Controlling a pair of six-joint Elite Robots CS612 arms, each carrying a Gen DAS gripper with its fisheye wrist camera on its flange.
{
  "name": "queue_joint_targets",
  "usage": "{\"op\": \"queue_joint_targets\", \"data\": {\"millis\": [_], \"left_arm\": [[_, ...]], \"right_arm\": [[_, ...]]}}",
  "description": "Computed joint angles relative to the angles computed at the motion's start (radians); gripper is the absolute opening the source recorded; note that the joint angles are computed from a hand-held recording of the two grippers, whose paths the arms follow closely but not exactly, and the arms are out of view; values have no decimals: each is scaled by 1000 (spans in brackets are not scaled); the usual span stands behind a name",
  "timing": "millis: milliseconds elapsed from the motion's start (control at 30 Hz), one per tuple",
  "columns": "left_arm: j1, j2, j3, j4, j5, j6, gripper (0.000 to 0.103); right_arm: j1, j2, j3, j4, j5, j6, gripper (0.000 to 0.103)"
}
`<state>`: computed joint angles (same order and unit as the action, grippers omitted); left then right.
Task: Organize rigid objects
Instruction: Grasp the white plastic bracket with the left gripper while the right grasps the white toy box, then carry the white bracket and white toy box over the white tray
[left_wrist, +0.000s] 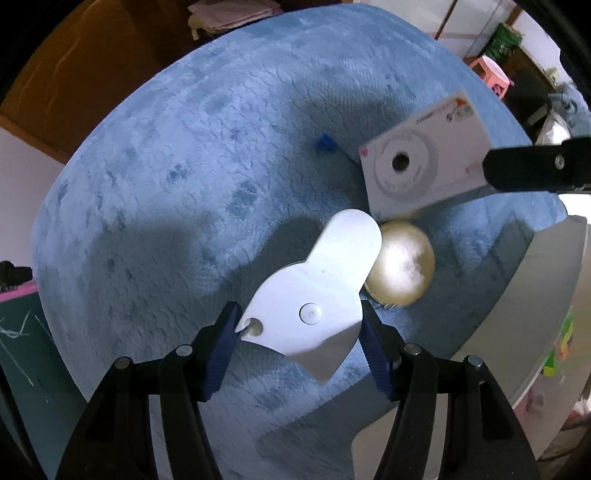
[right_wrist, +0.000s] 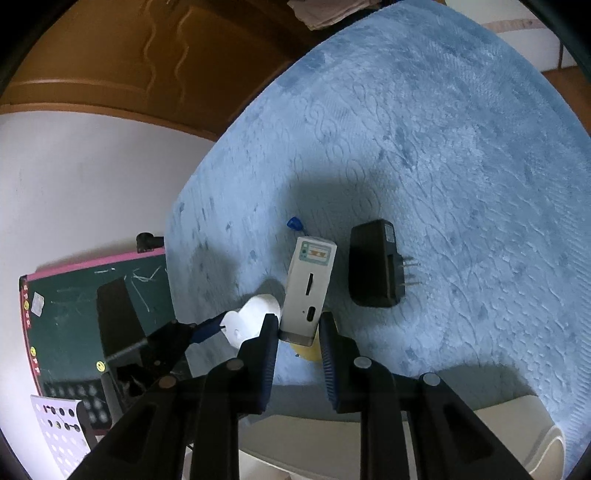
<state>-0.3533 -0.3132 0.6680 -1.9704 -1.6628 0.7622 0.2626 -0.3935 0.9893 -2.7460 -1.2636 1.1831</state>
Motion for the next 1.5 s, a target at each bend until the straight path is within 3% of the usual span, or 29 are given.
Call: {"op": "queue_joint_targets", "data": {"millis": [167, 433, 567, 933, 1333, 1500], "left_arm": [[10, -16, 7, -12, -20, -32, 66], [12, -34, 14, -14, 8, -138, 66], [9, -107, 138, -89, -18, -174, 66], [10, -183, 233, -137, -71, -228, 66], [38, -312, 418, -260, -162, -353, 66], [36, -369, 533, -348, -158, -334, 66]], "right_arm": [[6, -9, 5, 8, -15, -17, 22], [16, -36, 17, 42, -43, -55, 21], [24, -50, 19, 58, -64, -75, 21], [46, -100, 48, 58, -110, -112, 21], [94, -216, 172, -42, -210, -105, 21], [125, -265, 228, -40, -261, -106, 21]]}}
